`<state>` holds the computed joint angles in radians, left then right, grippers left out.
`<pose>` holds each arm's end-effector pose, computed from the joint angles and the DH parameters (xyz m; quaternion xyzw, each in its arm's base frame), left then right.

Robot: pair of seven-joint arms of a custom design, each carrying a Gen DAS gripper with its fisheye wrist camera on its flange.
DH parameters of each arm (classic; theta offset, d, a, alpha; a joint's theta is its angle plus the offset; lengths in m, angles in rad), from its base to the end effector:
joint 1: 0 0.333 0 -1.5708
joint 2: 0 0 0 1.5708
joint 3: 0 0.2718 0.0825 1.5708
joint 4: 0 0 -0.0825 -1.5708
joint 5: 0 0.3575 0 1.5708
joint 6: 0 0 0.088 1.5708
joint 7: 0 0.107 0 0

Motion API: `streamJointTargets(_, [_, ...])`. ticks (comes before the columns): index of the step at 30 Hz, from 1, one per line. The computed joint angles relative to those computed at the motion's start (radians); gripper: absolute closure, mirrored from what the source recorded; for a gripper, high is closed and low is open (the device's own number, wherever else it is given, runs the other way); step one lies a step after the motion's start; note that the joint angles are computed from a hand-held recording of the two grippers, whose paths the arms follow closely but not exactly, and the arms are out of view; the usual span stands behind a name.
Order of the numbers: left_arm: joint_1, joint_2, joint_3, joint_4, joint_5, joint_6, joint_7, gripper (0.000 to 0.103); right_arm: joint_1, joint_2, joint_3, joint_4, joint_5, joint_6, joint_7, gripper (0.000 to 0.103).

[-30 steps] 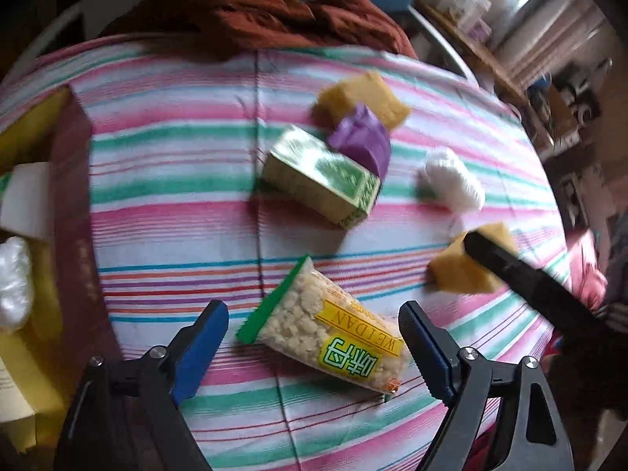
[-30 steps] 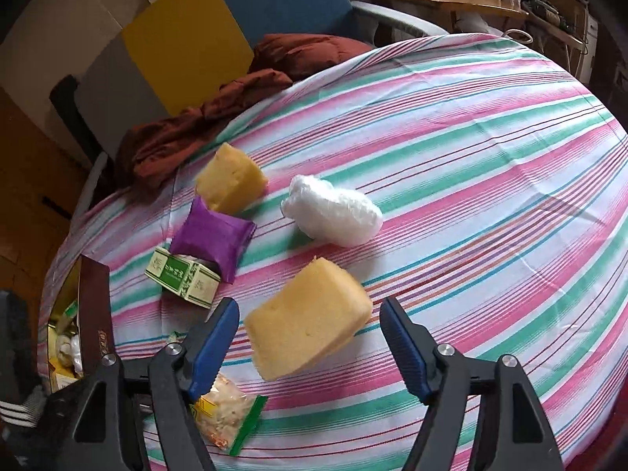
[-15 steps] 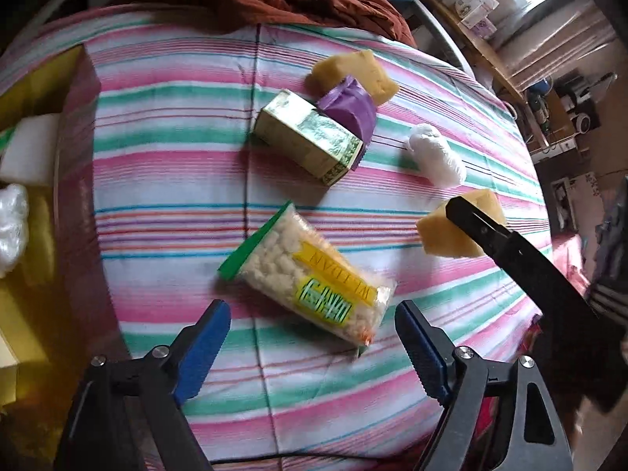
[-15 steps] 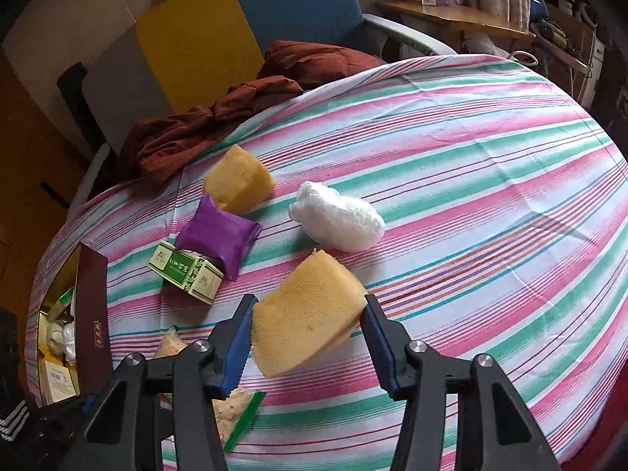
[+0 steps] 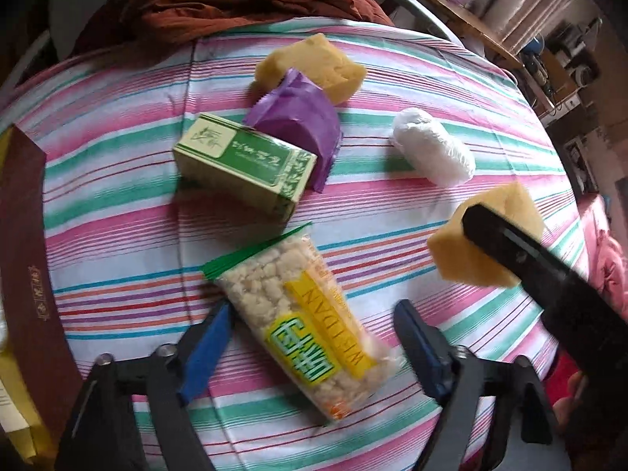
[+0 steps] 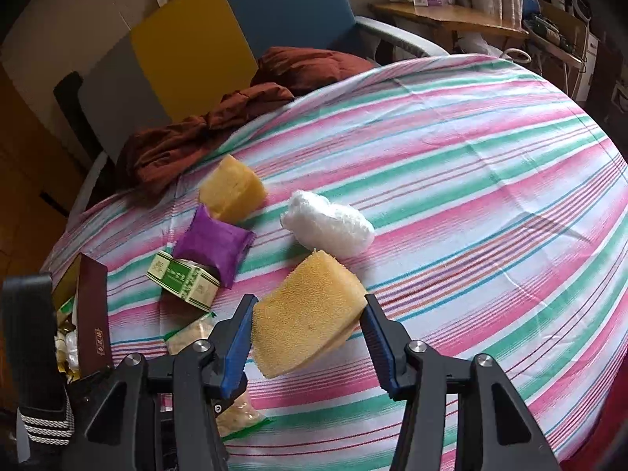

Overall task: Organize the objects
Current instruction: 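Grasp the yellow sponge with right tool while left tool grasps the Weidan snack packet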

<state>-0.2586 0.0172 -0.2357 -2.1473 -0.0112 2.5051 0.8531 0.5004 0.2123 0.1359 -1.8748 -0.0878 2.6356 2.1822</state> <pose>0.4828 -0.2598 0.4005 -0.7728 0.6115 -0.1681 0.0244 0.5003 0.3665 0.4323 -0.7066 0.6531 -0.0611 0.2655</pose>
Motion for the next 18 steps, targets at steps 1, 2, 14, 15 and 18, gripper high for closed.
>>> streamJointTargets(1, [0.000, 0.007, 0.000, 0.008, 0.003, -0.005, -0.004, 0.013, 0.002, 0.001, -0.002, 0.002, -0.007, -0.005, 0.006, 0.049])
streamJointTargets(2, [-0.001, 0.016, 0.000, 0.018, 0.016, -0.009, -0.010, 0.013, 0.003, 0.001, -0.004, 0.001, -0.011, -0.007, 0.010, 0.049])
streamJointTargets(14, [-0.001, -0.119, -0.010, -0.157, 0.177, 0.102, -0.015, 0.052, -0.009, -0.008, 0.016, -0.018, 0.035, 0.047, -0.057, 0.049])
streamJointTargets(15, [-0.001, -0.144, -0.012, -0.184, 0.179, 0.112, -0.014, 0.052, -0.009, -0.005, 0.019, -0.016, 0.042, 0.050, -0.072, 0.049])
streamJointTargets(18, [0.005, -0.211, -0.020, -0.252, 0.188, 0.147, -0.013, 0.053, -0.011, -0.001, 0.034, -0.013, 0.082, 0.064, -0.131, 0.049])
